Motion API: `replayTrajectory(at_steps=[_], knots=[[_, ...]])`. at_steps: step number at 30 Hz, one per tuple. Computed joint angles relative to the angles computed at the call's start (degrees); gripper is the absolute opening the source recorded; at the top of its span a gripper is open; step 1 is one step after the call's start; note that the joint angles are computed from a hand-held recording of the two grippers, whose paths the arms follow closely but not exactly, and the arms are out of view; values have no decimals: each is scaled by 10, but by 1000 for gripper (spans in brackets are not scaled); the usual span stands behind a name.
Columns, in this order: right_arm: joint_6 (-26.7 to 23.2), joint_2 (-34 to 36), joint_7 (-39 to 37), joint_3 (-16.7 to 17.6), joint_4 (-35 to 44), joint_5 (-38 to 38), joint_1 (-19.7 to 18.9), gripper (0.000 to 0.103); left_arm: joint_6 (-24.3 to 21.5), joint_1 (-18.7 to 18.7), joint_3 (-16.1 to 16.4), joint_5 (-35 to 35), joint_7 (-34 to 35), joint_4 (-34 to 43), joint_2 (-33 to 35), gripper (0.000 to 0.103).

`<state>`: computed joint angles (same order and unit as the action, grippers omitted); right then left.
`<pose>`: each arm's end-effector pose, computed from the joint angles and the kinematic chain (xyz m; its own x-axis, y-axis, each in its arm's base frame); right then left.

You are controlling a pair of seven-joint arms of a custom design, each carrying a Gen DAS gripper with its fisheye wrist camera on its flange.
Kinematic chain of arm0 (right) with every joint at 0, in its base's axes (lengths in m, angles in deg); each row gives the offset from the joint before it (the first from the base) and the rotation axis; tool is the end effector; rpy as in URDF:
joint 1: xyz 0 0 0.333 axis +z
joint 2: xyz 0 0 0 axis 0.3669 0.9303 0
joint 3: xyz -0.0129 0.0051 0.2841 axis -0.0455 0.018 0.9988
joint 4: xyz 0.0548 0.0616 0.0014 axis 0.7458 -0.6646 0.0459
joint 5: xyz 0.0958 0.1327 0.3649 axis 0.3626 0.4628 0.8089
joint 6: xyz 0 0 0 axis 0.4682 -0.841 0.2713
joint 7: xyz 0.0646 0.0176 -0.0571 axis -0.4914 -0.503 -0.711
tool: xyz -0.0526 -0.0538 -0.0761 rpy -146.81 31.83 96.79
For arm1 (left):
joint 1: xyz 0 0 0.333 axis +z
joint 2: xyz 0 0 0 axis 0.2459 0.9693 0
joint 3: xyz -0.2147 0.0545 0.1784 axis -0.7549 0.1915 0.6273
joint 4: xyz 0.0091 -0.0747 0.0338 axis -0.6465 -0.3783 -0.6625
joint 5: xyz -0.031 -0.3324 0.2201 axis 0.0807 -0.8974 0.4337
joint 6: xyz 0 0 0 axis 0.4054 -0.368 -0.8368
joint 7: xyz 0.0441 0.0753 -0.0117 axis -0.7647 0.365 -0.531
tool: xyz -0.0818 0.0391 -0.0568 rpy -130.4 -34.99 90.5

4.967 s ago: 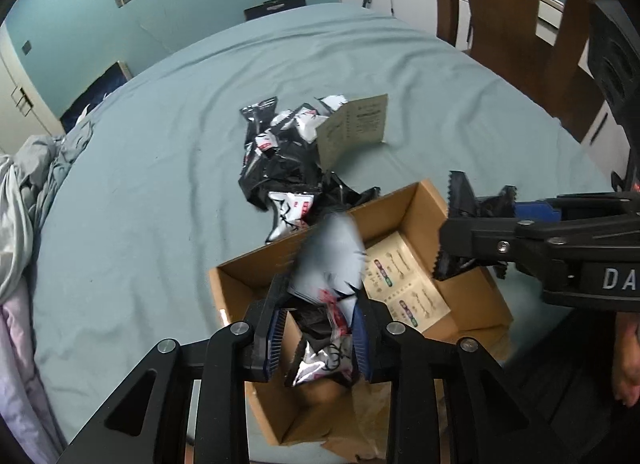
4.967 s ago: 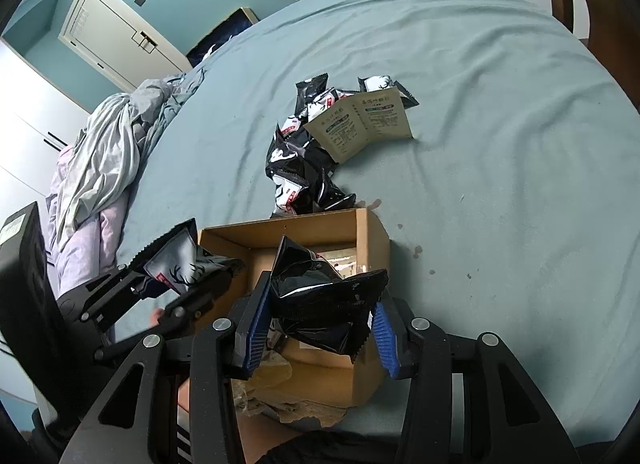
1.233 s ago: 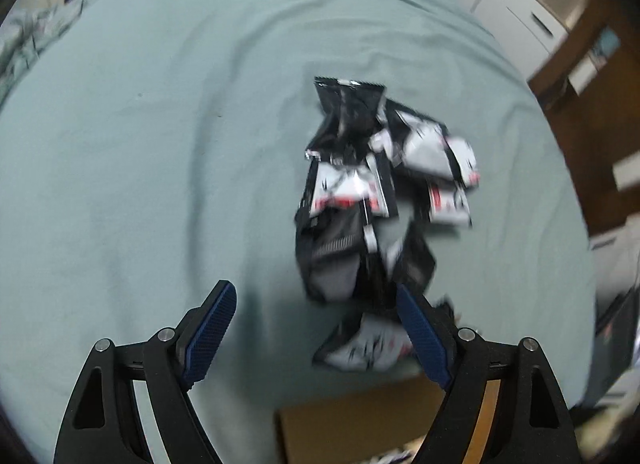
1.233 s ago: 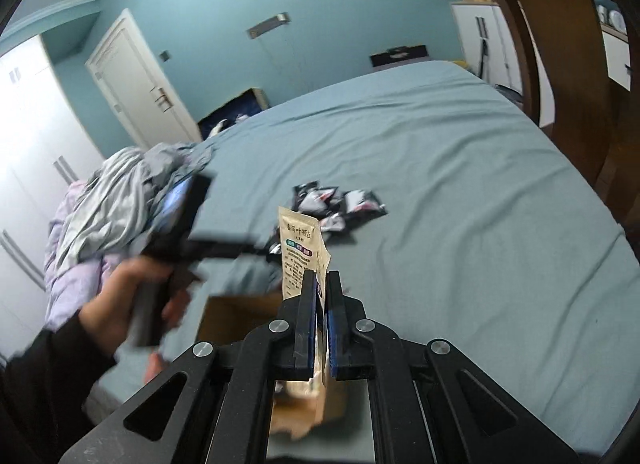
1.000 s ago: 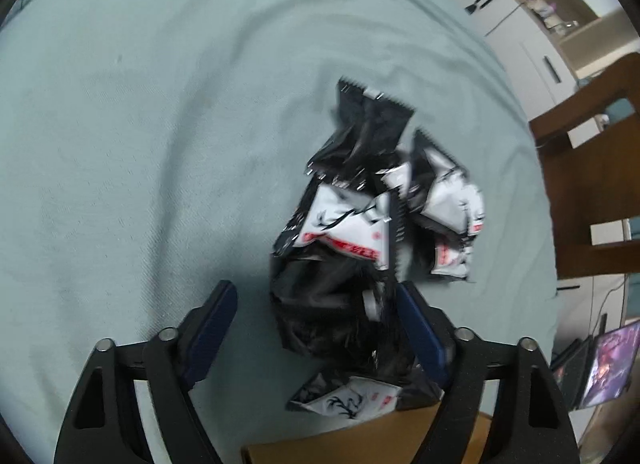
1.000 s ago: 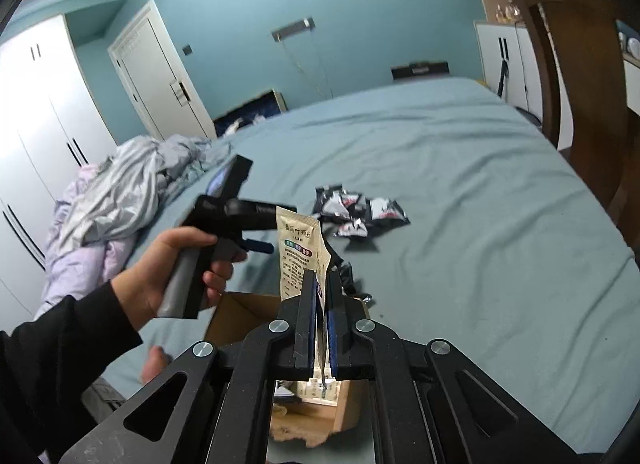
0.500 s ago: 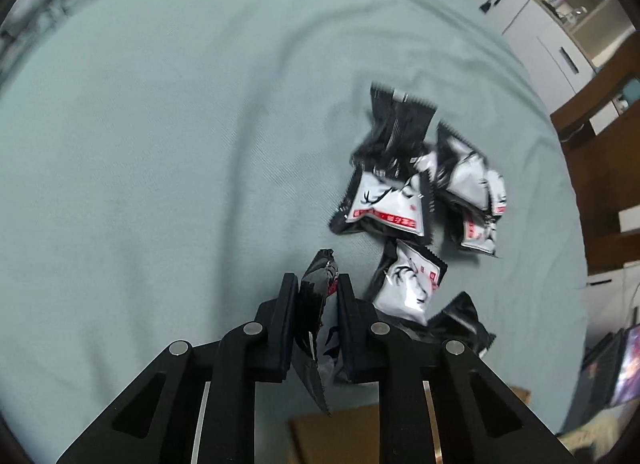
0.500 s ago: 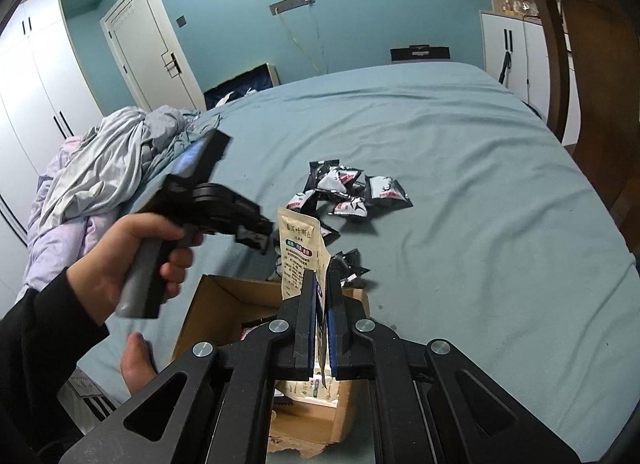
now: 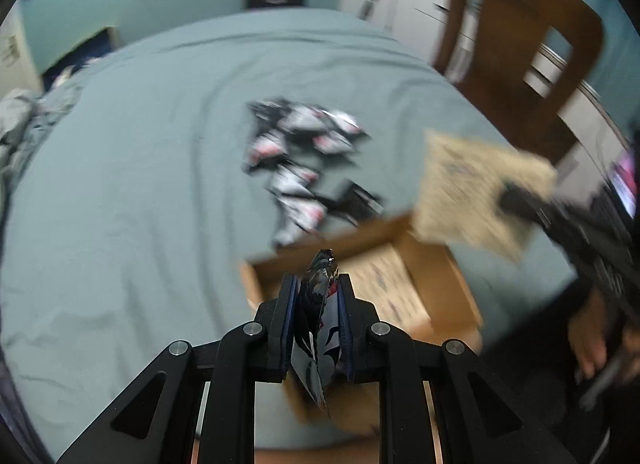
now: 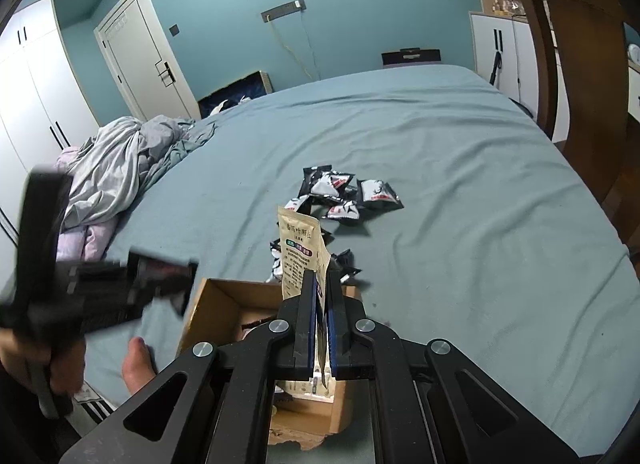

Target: Organize snacks

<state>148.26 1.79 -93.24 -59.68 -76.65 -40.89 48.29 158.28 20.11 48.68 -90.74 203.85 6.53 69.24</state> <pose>0.4799 0.3562 0.4901 -0.3764 -0.8510 -0.3663 -0.4259 0.5101 -0.7473 0.6650 -0.0629 0.5131 -0.8688 -0.4745 0.1418 -0.4807 0.7391 -0.4718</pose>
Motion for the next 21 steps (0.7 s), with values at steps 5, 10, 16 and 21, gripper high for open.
replayTrajectory(at_steps=[5, 10, 16, 21], knots=[[-17, 0, -14, 5, 5, -6, 6, 3, 29, -4, 0, -13, 43, -67, -47, 24], [-5, 2, -50, 3, 3, 29, 8, 3, 141, -12, 6, -45, 53, -122, -75, 76], [-19, 36, -166, -1, 48, 103, 15, 3, 233, -23, 13, -26, 26, -139, -75, 81], [-24, 57, -230, -9, 79, 119, 31, 3, 259, -29, 13, 19, -16, -133, -61, 81]])
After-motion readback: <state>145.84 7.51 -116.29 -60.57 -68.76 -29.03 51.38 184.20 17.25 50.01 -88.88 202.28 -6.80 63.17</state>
